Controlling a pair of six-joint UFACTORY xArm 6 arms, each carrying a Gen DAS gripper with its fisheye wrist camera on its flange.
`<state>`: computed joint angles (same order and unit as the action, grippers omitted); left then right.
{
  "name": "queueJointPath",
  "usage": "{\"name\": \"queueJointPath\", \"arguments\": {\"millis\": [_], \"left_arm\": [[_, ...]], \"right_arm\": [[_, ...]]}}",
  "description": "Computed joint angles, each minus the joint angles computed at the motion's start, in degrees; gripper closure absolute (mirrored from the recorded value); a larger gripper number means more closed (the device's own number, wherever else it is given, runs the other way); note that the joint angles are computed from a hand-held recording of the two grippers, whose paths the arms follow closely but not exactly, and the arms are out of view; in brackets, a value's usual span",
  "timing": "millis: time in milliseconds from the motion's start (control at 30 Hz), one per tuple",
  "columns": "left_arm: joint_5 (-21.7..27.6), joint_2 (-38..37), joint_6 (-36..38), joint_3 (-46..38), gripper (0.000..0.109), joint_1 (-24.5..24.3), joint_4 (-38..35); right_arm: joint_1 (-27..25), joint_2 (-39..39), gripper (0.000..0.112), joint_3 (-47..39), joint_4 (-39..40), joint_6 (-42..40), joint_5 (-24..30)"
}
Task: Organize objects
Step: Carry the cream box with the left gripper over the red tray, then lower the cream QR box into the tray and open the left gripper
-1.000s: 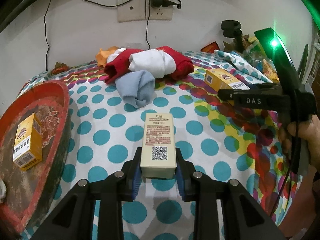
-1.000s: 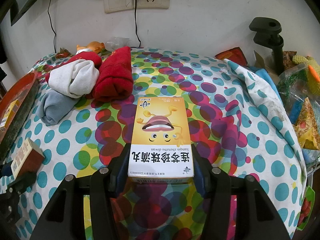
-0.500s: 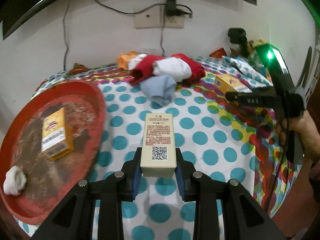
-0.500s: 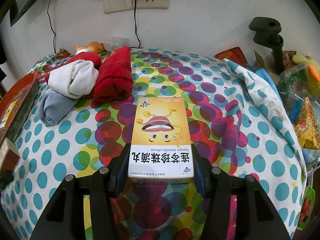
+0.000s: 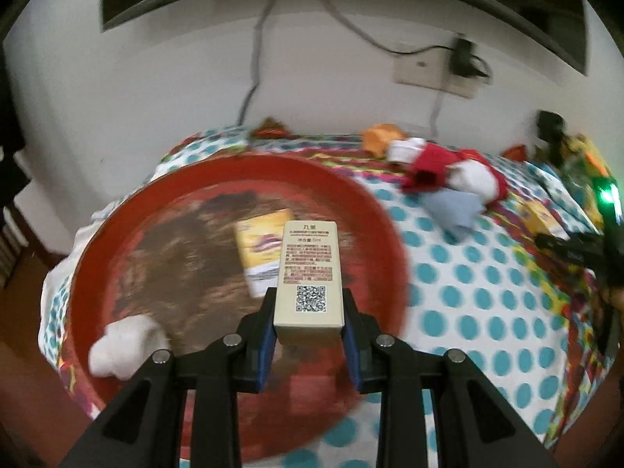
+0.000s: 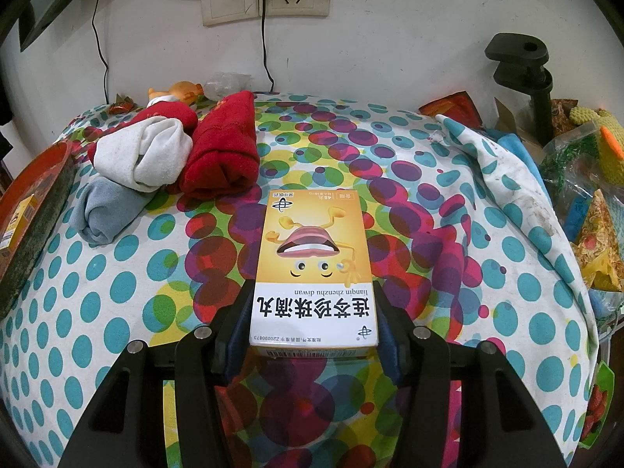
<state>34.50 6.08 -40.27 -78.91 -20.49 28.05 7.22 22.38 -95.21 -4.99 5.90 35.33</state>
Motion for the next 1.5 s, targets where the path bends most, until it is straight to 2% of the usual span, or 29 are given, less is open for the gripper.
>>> {"name": "queueJointPath", "arguments": {"millis": [267, 600, 700, 1000, 1067, 1200, 1333, 1467, 1500], "left_arm": [[2.6, 0.9, 0.6, -1.4, 0.079, 5.4, -1.5], [9.4, 7.9, 3.3, -11.2, 0.079, 10.8, -4.4], [11.1, 9.9, 4.2, -13.7, 0.079, 11.9, -6.6], [14.8, 12.6, 4.4, -17.2, 0.078, 12.7, -6.8], [14.3, 12.4, 5.2, -16.8, 0.078, 13.0, -8.5], [14.4, 11.7, 5.8, -15.7, 0.069, 13.3, -10.9], [12.4, 9.7, 6.2, -12.5, 0.069, 13.5, -12.2], [10.5, 5.8, 2.5, -7.7, 0.068, 12.4, -7.4], [8.6, 3.6, 0.4, -4.9, 0.068, 11.8, -5.2]], "right_arm": [[0.0, 0.0, 0.060, -0.1, 0.0, 0.0, 0.1], [0.0, 0.1, 0.060, -0.3, 0.0, 0.0, 0.2], [0.0, 0.1, 0.060, -0.3, 0.1, -0.1, 0.2], [0.0, 0.0, 0.060, -0.2, 0.0, 0.0, 0.1], [0.1, 0.0, 0.060, -0.2, -0.1, 0.2, 0.1], [0.0, 0.1, 0.060, -0.2, -0.2, 0.2, 0.1], [0.0, 0.1, 0.060, -0.3, -0.1, 0.1, 0.1], [0.0, 0.1, 0.060, -0.2, -0.6, 0.8, 0.1], [0.1, 0.1, 0.060, -0.2, -0.7, 0.9, 0.1]]}}
